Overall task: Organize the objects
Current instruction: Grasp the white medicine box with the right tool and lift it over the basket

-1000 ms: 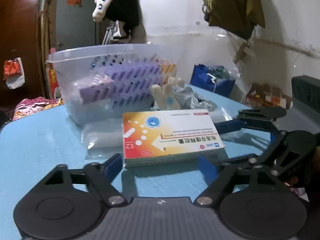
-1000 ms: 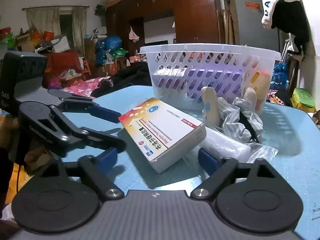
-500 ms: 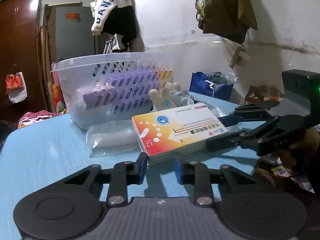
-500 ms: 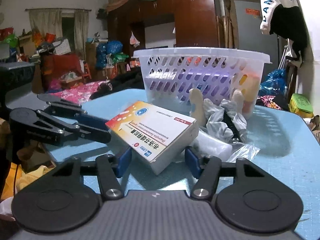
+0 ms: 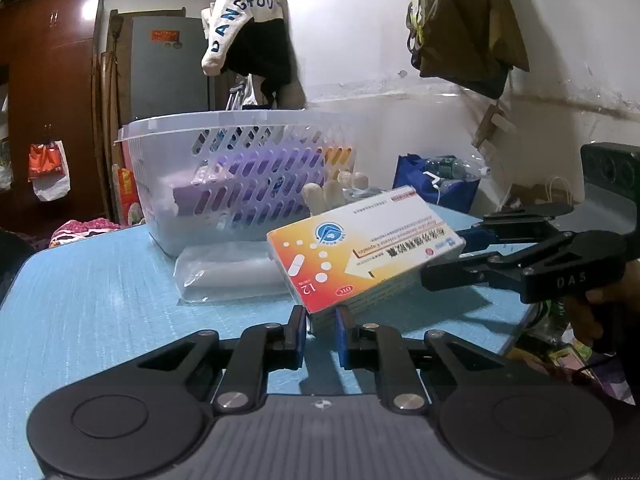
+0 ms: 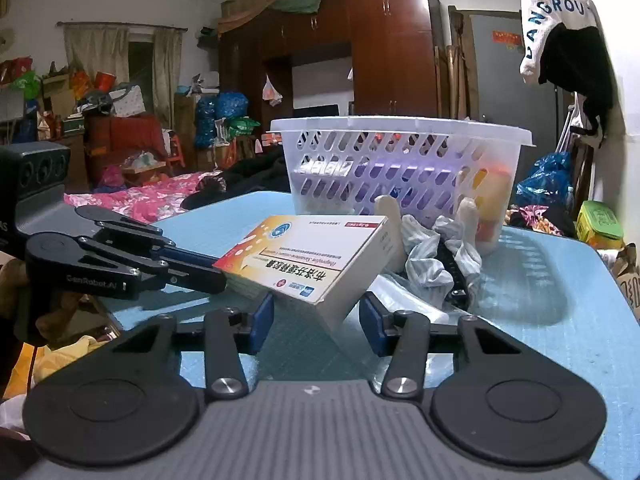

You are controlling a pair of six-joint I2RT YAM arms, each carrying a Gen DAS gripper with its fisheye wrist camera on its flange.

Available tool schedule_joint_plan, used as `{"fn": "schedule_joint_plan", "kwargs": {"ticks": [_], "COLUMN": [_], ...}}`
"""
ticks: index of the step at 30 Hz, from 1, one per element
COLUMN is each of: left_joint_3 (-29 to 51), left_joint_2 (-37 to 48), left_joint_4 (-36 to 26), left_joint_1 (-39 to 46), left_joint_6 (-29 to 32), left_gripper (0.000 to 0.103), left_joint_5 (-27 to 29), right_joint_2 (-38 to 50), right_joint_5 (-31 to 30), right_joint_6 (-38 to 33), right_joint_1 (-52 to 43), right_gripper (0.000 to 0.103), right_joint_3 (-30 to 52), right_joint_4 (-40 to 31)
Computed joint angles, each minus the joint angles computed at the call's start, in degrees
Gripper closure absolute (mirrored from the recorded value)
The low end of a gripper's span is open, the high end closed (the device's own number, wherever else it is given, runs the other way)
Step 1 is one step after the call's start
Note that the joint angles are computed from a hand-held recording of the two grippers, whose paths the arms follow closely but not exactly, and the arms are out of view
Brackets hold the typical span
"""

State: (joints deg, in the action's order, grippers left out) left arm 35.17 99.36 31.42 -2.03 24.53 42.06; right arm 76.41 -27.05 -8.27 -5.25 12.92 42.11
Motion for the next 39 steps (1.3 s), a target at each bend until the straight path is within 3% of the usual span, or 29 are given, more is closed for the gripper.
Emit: {"fn": "schedule_joint_plan", "kwargs": {"ticks": [10,19,26,35,37,39], "left_joint_3": [-2.15,2.25,18.59,40.96,44.77,45.56], "left_joint_2": [-5.73,-12.46,-7.58,6.74,10.02,11.44], "left_joint_4": [0.84,-2.18,-11.54,-23.37,-25.08,-23.33], "left_joint_1": [0.69,0.24,-3.50,-7.80,-8.99,-10.16], "left_joint_6": [-1.12,-3.00,-3.22,-2.66,-2.30,-2.59], "left_gripper": [0.085,0.085,0.085,0.085,0.083,0.077], "left_joint_5": [0.87,-0.56,-7.53,-18.70,-21.54,-26.08], "right_joint_2": [-4.77,-10.11,-1.19,16.84,19.74,22.15], "right_joint_5": [-1.14,-0.64,0.90,3.11,5.55,11.98], "right_joint_6": [0.62,-1.96,-2.70,-4.79,-5.69,-7.76], "right_joint_1": [-0.58,-0.07,0.40,1.59,2.32,3.95], "right_gripper": [0.055,0.055,0.055,0.054,0.052,0.043], "right_joint_3": [0.51,10.51,27.21,47.39,50.47,52.94], "right_joint_4": [-2.91,-14.27,-20.97,-27.82,-30.51,-32.83]}}
